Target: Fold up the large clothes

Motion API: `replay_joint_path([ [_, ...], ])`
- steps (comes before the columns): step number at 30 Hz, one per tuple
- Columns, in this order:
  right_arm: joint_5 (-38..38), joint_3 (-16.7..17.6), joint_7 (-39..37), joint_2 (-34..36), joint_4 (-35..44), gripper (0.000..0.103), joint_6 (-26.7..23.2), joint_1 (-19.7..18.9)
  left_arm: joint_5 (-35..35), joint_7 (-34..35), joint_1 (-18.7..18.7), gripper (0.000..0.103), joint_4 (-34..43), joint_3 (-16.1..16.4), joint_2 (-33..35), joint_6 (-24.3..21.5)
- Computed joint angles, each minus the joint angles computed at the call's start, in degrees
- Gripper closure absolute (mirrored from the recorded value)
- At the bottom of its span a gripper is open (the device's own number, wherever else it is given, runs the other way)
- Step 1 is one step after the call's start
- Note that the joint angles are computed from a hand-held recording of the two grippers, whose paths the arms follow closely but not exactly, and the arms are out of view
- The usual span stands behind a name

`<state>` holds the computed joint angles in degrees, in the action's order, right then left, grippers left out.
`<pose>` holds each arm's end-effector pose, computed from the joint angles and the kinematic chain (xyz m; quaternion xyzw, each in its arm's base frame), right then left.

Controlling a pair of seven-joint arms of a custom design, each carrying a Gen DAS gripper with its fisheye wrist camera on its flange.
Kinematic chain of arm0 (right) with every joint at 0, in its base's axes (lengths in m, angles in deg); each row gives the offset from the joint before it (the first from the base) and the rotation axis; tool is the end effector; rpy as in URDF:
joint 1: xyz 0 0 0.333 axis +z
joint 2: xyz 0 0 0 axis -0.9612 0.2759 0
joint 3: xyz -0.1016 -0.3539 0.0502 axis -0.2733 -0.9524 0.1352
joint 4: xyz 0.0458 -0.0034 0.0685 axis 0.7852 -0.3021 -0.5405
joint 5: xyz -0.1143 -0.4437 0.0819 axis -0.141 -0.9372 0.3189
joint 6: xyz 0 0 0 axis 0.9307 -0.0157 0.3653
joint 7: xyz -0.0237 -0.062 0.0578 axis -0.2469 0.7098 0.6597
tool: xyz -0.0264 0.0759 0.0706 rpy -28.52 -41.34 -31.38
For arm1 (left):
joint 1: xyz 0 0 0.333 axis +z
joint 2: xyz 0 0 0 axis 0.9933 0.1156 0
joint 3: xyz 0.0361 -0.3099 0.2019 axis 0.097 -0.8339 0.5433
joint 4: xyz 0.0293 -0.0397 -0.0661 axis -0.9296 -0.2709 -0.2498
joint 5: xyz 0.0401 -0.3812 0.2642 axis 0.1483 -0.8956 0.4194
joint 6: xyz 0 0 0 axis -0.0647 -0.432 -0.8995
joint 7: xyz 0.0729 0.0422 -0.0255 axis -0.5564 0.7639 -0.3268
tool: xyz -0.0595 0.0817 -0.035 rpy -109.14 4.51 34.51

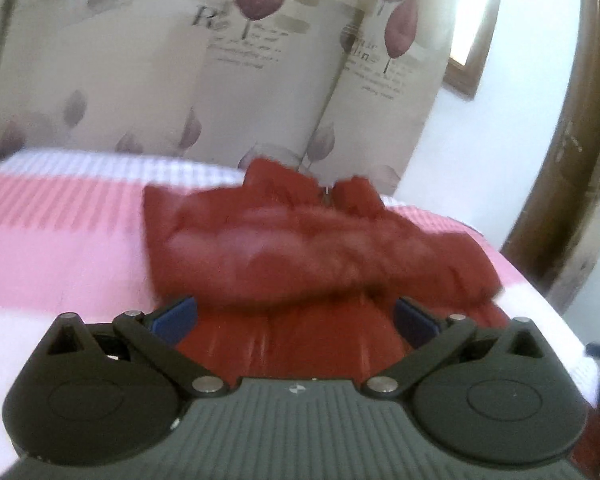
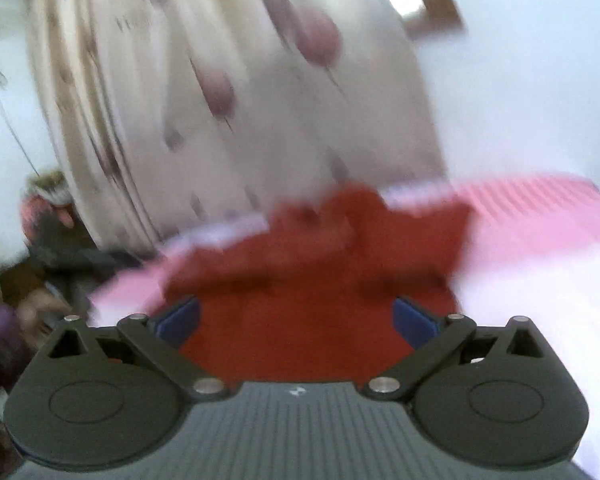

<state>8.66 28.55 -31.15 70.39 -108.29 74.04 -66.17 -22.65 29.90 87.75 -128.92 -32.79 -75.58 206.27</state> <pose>0.5931 0.0340 0.5908 -0.7286 0.4643 -0.0876 0.4959 0.5046 -0.1744 0.5565 -0.6873 0.5182 -0.4468 0.2440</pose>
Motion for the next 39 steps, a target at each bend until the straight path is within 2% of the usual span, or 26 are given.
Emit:
replay_joint_path([
  [2, -6.1, 0.1, 4.9, -4.1, -4.4, 0.000, 0.1, -1.6, -3.8, 3.4, -7.4, 0.000, -5.5, 6.3, -4.6, 0.1],
  [4, -8.6, -0.3, 7.3, -7.8, -8.5, 0.000, 0.6, -2.4, -7.0, 4.3, -11.3, 0.000, -10.8, 9.3, -9.4, 0.5],
  [7, -11.9, -0.9, 12.5, -10.7, -11.9, 0.000, -0.9, -3.3, -13.3, 7.7, -21.8, 0.000, -16.4, 18.2, -13.9, -0.9],
  [9, -9.8, -1.9, 13.7, -11.2, -12.9, 0.000, -1.0, -2.9, -16.2, 8.7, -24.6, 0.000, -19.4, 20.6, -16.3, -0.4],
  [11, -6.5, -3.2, 14.6, -11.2, -13.4, 0.000, -2.2, -2.1, -18.2, 8.6, -24.3, 0.000, -22.3, 20.8, -17.1, 3.5],
  [14, -3.1, -3.8, 15.7, -10.6, -13.8, 0.001, -3.2, -1.8, -19.3, 9.0, -31.5, 0.001, -24.9, 28.6, -16.0, 9.4],
  [15, -3.1, -3.8, 16.1, -10.5, -14.0, 0.005, -4.1, -1.9, -19.1, 8.4, -35.0, 0.001, -25.3, 32.2, -15.2, 11.2],
  [17, -4.7, -3.2, 17.5, -10.3, -14.1, 0.022, -6.1, -2.1, -16.7, 7.5, -41.0, 0.002, -25.1, 38.7, -14.0, 12.2],
  [18, -5.3, -3.1, 18.4, -9.7, -13.9, 0.040, -7.4, -2.1, -15.7, 7.1, -42.3, 0.003, -25.2, 40.3, -13.4, 13.5],
  [19, -5.9, -2.7, 19.3, -9.2, -13.7, 0.051, -8.1, -2.2, -14.6, 6.8, -42.9, 0.007, -25.2, 41.1, -12.6, 15.2],
  [21, -7.2, -1.6, 19.2, -9.3, -14.0, 0.058, -7.1, -2.2, -12.4, 6.5, -42.6, 0.034, -24.3, 41.0, -12.0, 14.5],
  [22, -7.3, -1.6, 18.9, -9.6, -14.1, 0.064, -7.0, -2.1, -11.0, 6.0, -44.0, 0.057, -23.8, 42.6, -12.0, 14.0],
  [23, -6.6, -1.9, 18.9, -9.7, -14.0, 0.067, -7.0, -2.0, -10.1, 4.8, -44.0, 0.059, -23.5, 42.7, -11.8, 14.7],
  [25, -3.8, -3.0, 18.7, -9.6, -13.6, 0.072, -8.5, -1.7, -9.9, 4.6, -40.5, 0.060, -23.8, 39.0, -12.2, 15.7],
  [26, -2.7, -3.5, 18.1, -9.7, -13.4, 0.073, -9.0, -1.7, -9.4, 4.5, -38.6, 0.060, -23.6, 36.7, -12.7, 14.8],
  [28, -2.1, -3.8, 17.5, -9.9, -13.0, 0.073, -9.8, -2.1, -8.1, 4.4, -35.8, 0.059, -22.1, 32.7, -13.5, 10.4],
  [30, -3.1, -3.4, 16.9, -9.7, -12.7, 0.073, -10.0, -2.5, -8.2, 6.2, -36.0, 0.056, -19.9, 30.4, -14.3, 2.3],
  [32, -4.8, -3.2, 16.9, -9.2, -12.5, 0.071, -10.7, -2.9, -8.8, 7.8, -35.1, 0.049, -18.4, 27.4, -14.1, -2.6],
  [34, -5.5, -2.3, 17.7, -9.2, -13.0, 0.069, -9.3, -3.1, -9.4, 8.9, -33.8, 0.044, -17.4, 24.8, -13.6, -5.7],
  [39, -4.1, -2.4, 17.9, -8.9, -13.3, 0.064, -9.0, -2.7, -11.0, 12.6, -31.1, 0.040, -15.4, 20.1, -12.8, -11.2],
])
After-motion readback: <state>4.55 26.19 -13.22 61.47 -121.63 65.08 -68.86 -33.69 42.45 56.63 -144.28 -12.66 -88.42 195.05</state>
